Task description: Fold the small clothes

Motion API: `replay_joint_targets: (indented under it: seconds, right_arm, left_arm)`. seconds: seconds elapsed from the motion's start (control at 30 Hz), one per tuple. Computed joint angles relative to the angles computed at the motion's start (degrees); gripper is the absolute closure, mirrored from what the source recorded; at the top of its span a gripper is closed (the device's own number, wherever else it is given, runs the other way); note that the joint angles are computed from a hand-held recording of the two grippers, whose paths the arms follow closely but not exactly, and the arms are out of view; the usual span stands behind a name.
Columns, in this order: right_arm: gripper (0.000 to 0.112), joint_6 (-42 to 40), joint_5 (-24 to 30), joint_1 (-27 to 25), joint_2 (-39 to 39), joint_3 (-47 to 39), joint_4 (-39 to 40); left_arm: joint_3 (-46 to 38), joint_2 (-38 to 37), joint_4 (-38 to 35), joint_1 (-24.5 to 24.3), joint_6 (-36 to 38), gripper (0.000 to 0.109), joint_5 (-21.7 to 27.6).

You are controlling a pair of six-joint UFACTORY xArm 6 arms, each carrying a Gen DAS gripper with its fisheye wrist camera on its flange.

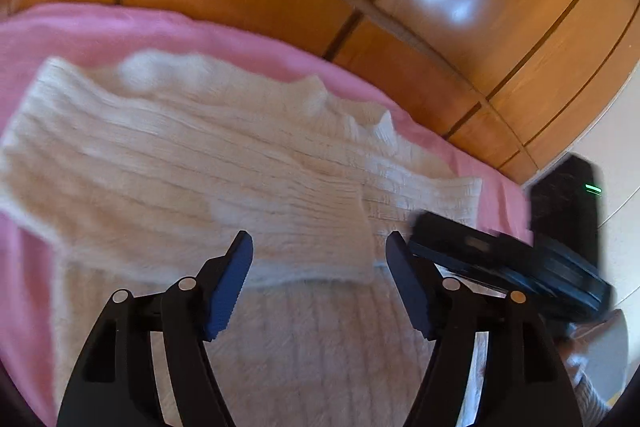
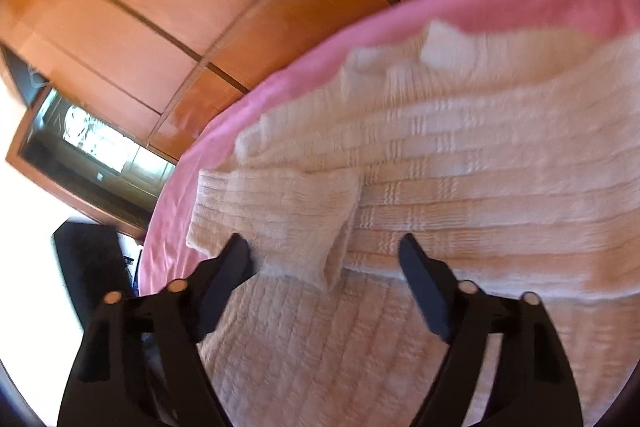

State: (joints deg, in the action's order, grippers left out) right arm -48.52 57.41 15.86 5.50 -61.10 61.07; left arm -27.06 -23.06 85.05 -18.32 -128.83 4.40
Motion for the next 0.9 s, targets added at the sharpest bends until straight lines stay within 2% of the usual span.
replay_joint_targets:
  seconds: [0.07, 0.1, 0.17, 0.23, 0.37, 0.47, 0.53, 0.67, 0.73, 0.77, 0.9]
  right_arm:
    - [0.057, 0.82, -2.30, 2.28, 1.20, -0.36, 0.07]
    - [0.070, 1.07, -4.30, 4.07, 1.72, -0.44, -0.52]
    - [0.081, 2.20, -8.00, 7.32, 2.48, -0.67, -3.39]
    - [0.106, 2.90, -13.03, 10.11, 1.24, 0.44, -6.88]
    - [0.107, -4.92, -16.89, 9.34, -6.00, 3.92, -2.04]
    - [0.107, -5.63, -20.80, 6.32, -8.74, 4.72, -2.87]
    - [0.107, -2.84, -22.87, 3.46, -7.39, 3.87, -6.03]
    - [0.107, 2.30, -22.28, -1.69, -2.34, 1.54, -10.58]
    - [0.107, 5.12, -26.18, -2.18, -1.45, 2.51, -14.77]
    - [0.107, 6.82, -27.85, -2.33, -1.31, 2.97, -16.90]
    - [0.106, 8.85, -27.73, -3.87, 0.72, 2.73, -19.84]
  left_arm:
    - [4.27, -5.13, -4.44, -1.14, 3.18, 0.041, 1.96]
    - [6.68, -8.23, -7.41, -2.44, 5.06, 0.041, 4.30]
    - [10.24, -12.58, -11.61, -4.86, 7.32, 0.041, 8.21]
    - [13.62, -16.10, -17.46, -6.20, 11.00, 0.041, 10.40]
    - [20.39, -24.29, -25.59, -8.81, 15.21, 0.041, 14.61]
    - [24.22, -29.31, -29.04, -9.60, 16.57, 0.041, 15.82]
    - [25.53, -31.27, -30.52, -10.39, 17.26, 0.041, 16.87]
    - [25.77, -32.28, -31.50, -13.05, 17.90, 0.041, 19.73]
    - [25.43, -32.77, -32.80, -14.49, 19.02, 0.041, 21.78]
    - [24.98, -31.48, -32.27, -13.40, 19.09, 0.041, 20.87]
    - [23.42, -31.93, -33.89, -14.94, 21.30, 0.041, 24.65]
